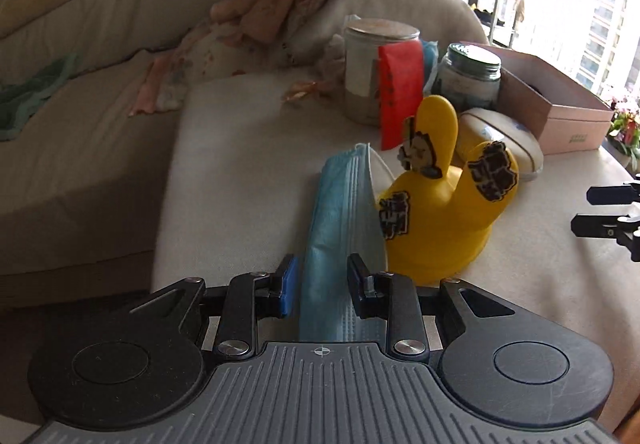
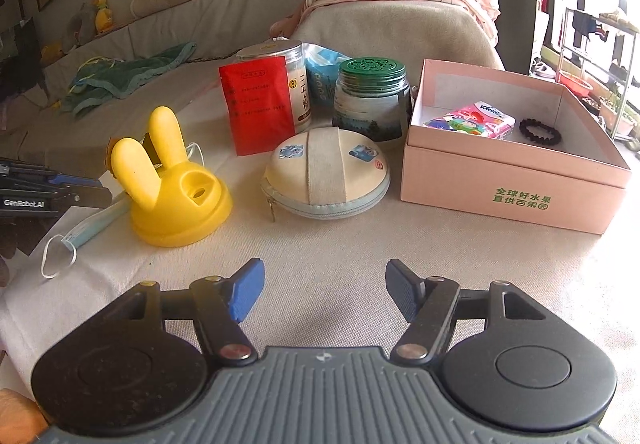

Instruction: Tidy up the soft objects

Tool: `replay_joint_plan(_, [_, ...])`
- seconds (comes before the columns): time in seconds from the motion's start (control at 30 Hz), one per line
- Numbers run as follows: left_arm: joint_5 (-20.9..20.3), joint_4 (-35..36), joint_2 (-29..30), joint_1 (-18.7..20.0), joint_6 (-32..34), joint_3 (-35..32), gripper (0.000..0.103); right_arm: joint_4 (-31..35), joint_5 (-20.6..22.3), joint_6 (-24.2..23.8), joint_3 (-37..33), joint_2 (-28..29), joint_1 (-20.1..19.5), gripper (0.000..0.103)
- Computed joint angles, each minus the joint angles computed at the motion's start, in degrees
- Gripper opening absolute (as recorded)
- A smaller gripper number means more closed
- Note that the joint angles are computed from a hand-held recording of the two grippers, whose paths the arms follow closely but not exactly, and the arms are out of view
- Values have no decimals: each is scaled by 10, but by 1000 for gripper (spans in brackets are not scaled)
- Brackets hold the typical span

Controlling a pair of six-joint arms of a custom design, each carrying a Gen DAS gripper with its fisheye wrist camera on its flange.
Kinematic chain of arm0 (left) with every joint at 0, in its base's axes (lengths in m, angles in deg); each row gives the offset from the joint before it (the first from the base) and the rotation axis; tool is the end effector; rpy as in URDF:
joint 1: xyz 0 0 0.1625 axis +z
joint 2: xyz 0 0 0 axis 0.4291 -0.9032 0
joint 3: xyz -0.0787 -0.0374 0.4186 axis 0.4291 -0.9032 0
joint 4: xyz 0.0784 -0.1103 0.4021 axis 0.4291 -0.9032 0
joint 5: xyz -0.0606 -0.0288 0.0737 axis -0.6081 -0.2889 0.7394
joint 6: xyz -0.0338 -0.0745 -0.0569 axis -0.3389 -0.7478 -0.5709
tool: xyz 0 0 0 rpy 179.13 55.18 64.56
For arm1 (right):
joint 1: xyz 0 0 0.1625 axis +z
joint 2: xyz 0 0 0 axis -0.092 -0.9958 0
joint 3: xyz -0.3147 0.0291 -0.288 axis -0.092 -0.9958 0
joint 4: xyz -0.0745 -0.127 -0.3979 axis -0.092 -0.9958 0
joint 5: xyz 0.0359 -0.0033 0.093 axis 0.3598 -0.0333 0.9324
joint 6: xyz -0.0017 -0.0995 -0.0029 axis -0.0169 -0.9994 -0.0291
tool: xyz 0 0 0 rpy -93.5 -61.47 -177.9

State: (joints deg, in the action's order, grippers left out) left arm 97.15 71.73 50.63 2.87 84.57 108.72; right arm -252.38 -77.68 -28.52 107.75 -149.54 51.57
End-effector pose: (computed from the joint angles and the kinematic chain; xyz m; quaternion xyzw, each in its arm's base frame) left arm -0.2872 -0.3937 -0.0642 0.2545 0.8663 -0.2909 0.3165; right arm -0.1060 -0.3457 0.3200 0.2546 -0.8783 0.3245 0.2419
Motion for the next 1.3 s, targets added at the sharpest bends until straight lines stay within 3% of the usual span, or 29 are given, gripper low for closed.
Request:
replay_joint_plan(0.1, [-9, -4, 2, 7, 12, 3, 38, 26, 18, -24, 3, -14, -7, 68])
replay_joint_plan(0.2, [-33, 14, 10, 5, -13, -3, 42, 129, 89, -84, 1, -57, -20, 69])
replay_joint_plan(0.23, [-38, 20, 12, 2, -27, -1, 42, 158, 101, -101, -1, -63, -12, 75])
replay_joint_plan(0.3, [-32, 8, 3, 6, -28, 8, 42, 154, 93, -99, -2, -47, 22, 79])
replay_joint_plan(0.47, [-10, -35, -24, 13, -14, 35, 42, 29, 6, -29, -11, 81, 127, 77])
replay_joint_plan(0.5, [-5, -41, -29, 15, -13, 39, 41, 1, -5, -25, -10, 102, 140, 74])
replay_joint_plan(0.57, [4, -50, -38, 18, -15, 46, 40, -25, -34, -21, -15, 129, 162, 37])
replay_joint_plan(0.63, [12, -62, -48, 22, -14, 53, 40, -36, -45, -24, -16, 131, 170, 32])
replay_joint_plan(0.7, [20, -76, -54, 25, -13, 57, 39, -19, -25, -41, -11, 100, 155, 11])
replay_joint_plan(1.0, [83, -83, -28, 19, 42, 24, 38, 88, 26, -96, -4, -52, 39, 16])
replay_joint_plan(1.1, [81, -55, -2, 10, 52, -4, 39, 121, 45, -106, -1, -83, -4, 42])
replay_joint_plan(1.13, [80, -47, 4, 9, 49, -11, 39, 135, 58, -112, -2, -94, -20, 58])
replay_joint_plan(1.17, [82, -42, 7, 10, 42, -19, 39, 138, 71, -117, 1, -101, -34, 64])
replay_joint_plan(1.23, [87, -33, 12, 16, 24, -32, 39, 146, 84, -130, 3, -111, -56, 64])
replay_joint_plan(1.3, [89, -20, 22, 20, 10, -51, 39, 172, 72, -139, -4, -112, -64, 65])
